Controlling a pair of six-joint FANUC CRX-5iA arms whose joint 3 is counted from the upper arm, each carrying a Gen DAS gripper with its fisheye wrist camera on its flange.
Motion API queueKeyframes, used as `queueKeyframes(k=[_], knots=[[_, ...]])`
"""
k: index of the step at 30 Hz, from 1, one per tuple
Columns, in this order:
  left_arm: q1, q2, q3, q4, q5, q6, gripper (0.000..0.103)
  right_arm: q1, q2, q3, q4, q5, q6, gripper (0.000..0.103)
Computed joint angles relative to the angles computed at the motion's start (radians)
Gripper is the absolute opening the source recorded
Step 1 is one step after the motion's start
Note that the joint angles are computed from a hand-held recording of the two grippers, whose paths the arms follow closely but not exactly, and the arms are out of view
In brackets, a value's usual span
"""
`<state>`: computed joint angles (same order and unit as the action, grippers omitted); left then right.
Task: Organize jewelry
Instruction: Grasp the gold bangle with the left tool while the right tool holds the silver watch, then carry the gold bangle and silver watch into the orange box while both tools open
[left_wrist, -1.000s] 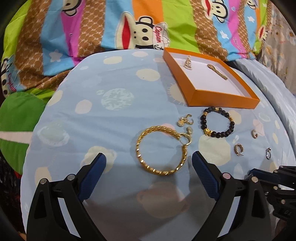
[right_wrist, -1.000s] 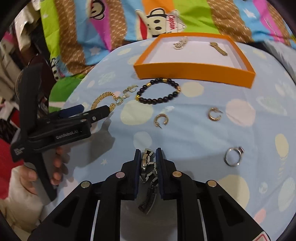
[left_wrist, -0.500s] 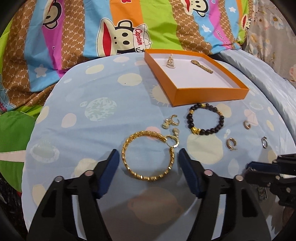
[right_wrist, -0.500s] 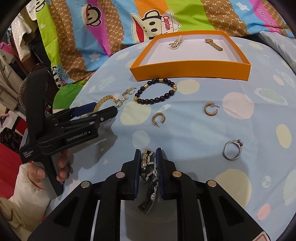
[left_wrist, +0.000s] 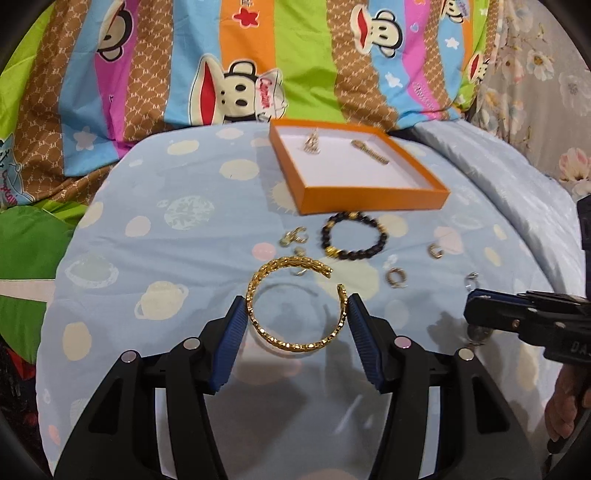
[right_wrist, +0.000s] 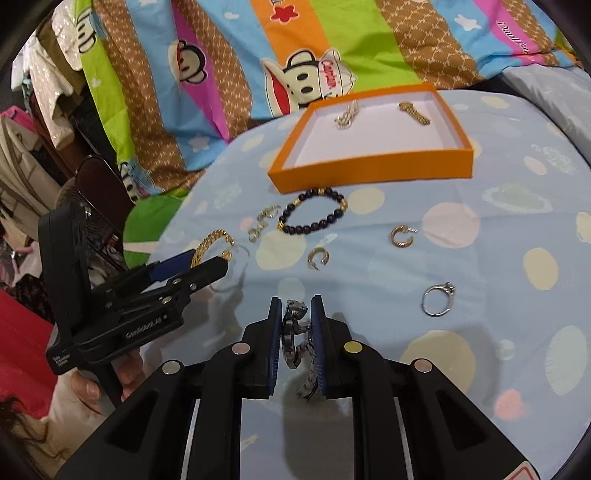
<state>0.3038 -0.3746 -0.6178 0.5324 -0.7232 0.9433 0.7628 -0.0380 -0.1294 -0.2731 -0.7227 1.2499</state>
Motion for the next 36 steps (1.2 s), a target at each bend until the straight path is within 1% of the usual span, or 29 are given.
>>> queueKeyframes(k=[4, 9, 11, 12, 16, 20, 23, 27, 31, 34, 36], knots=[[-0.008, -0.051, -0.002, 0.045, -0.004, -0.025, 0.054, -0.027, -0.042, -0.01, -0.041, 0.01, 0.016, 0.015], [-0.034, -0.058, 0.024, 0.062, 0.004, -0.029, 0.054, -0.05, -0.066, -0.011, -0.053, 0.027, 0.015, 0.015], [-0.05, -0.051, 0.04, 0.056, 0.017, -0.026, 0.054, -0.075, -0.062, 0.005, -0.09, 0.02, 0.04, 0.015], [-0.057, -0.045, 0.047, 0.056, 0.024, -0.025, 0.054, -0.085, -0.058, 0.013, -0.102, 0.018, 0.048, 0.015], [-0.086, -0.003, 0.087, 0.047, 0.052, -0.022, 0.054, -0.103, -0.037, 0.044, -0.081, 0.017, 0.049, 0.015], [-0.117, 0.081, 0.159, 0.031, 0.082, -0.011, 0.054, -0.13, 0.002, 0.102, -0.062, 0.022, 0.069, 0.015], [-0.131, 0.162, 0.223, 0.038, 0.085, 0.0, 0.054, -0.172, 0.055, 0.179, -0.093, 0.01, 0.109, 0.015], [-0.154, 0.276, 0.326, -0.005, 0.092, 0.066, 0.054, -0.235, 0.158, 0.319, -0.177, -0.045, 0.17, 0.015], [-0.167, 0.408, 0.447, -0.069, 0.04, 0.145, 0.054, -0.301, 0.298, 0.486, -0.289, -0.154, 0.21, 0.015], [-0.171, 0.484, 0.508, -0.089, -0.005, 0.175, 0.054, -0.334, 0.396, 0.583, -0.356, -0.229, 0.207, 0.015], [-0.176, 0.516, 0.534, -0.11, -0.017, 0.194, 0.054, -0.342, 0.465, 0.65, -0.372, -0.287, 0.196, 0.015]])
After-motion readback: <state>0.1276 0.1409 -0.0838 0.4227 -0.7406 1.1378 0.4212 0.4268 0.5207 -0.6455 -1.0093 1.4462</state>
